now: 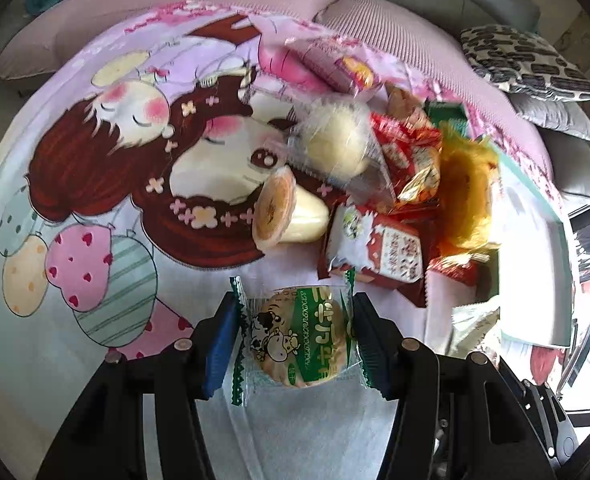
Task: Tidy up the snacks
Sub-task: 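Carry both snacks over the teal-rimmed tray and open both tools to release them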
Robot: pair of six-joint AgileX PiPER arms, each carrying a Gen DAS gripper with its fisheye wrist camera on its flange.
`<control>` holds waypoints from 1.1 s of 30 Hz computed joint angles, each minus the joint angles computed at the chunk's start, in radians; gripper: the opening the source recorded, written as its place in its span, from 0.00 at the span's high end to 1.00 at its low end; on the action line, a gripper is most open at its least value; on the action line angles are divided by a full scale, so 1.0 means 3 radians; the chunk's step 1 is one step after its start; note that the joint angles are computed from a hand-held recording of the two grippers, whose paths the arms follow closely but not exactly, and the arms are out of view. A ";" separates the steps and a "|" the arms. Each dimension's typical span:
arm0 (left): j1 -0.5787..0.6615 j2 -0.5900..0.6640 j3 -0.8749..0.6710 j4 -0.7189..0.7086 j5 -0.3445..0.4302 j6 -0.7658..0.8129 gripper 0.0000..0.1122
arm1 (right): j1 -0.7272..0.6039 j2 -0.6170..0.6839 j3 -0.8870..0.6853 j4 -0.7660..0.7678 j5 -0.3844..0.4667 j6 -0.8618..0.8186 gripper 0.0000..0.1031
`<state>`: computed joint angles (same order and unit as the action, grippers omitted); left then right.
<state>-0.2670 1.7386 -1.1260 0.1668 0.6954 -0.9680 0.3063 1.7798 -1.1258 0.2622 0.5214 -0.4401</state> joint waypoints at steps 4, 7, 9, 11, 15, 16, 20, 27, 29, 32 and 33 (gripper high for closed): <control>-0.0039 -0.0147 0.0006 0.0094 -0.0028 -0.0073 0.48 | -0.0029 -0.0050 -0.0093 0.0097 -0.0013 0.0100 0.48; -0.0114 -0.0200 -0.0106 0.0292 0.0000 -0.0141 0.48 | -0.0180 0.0017 -0.0306 0.0239 0.0075 0.0108 0.47; -0.0152 -0.0163 -0.0262 0.0369 0.0050 -0.0143 0.48 | -0.0279 0.0095 -0.0475 0.0305 0.0139 0.0172 0.47; -0.0158 -0.0069 -0.0496 0.0365 0.0108 -0.0036 0.48 | -0.0365 0.0183 -0.0664 0.0308 0.0180 0.0298 0.47; -0.0234 0.0246 -0.1106 0.0468 0.0288 0.0075 0.48 | -0.0511 0.0398 -0.1078 0.0256 0.0273 0.0546 0.47; -0.0246 0.0316 -0.1224 0.0463 0.0312 0.0114 0.48 | -0.0546 0.0464 -0.1198 0.0211 0.0298 0.0623 0.47; -0.0264 0.0769 -0.1949 0.0288 0.0406 0.0524 0.48 | -0.0658 0.0705 -0.1565 -0.0012 0.0322 0.0977 0.47; -0.0336 0.1739 -0.3387 -0.0017 0.0911 0.1100 0.48 | -0.0851 0.1226 -0.2271 -0.0382 0.0494 0.1445 0.47; -0.0357 0.2006 -0.3840 -0.0082 0.1054 0.1195 0.48 | -0.0887 0.1396 -0.2524 -0.0449 0.0585 0.1540 0.47; -0.0379 0.2439 -0.4638 -0.0076 0.1349 0.1278 0.48 | -0.0916 0.1590 -0.2825 -0.0552 0.0656 0.1655 0.47; -0.0388 0.2600 -0.4937 -0.0072 0.1448 0.1310 0.48 | -0.0921 0.1663 -0.2945 -0.0602 0.0690 0.1702 0.47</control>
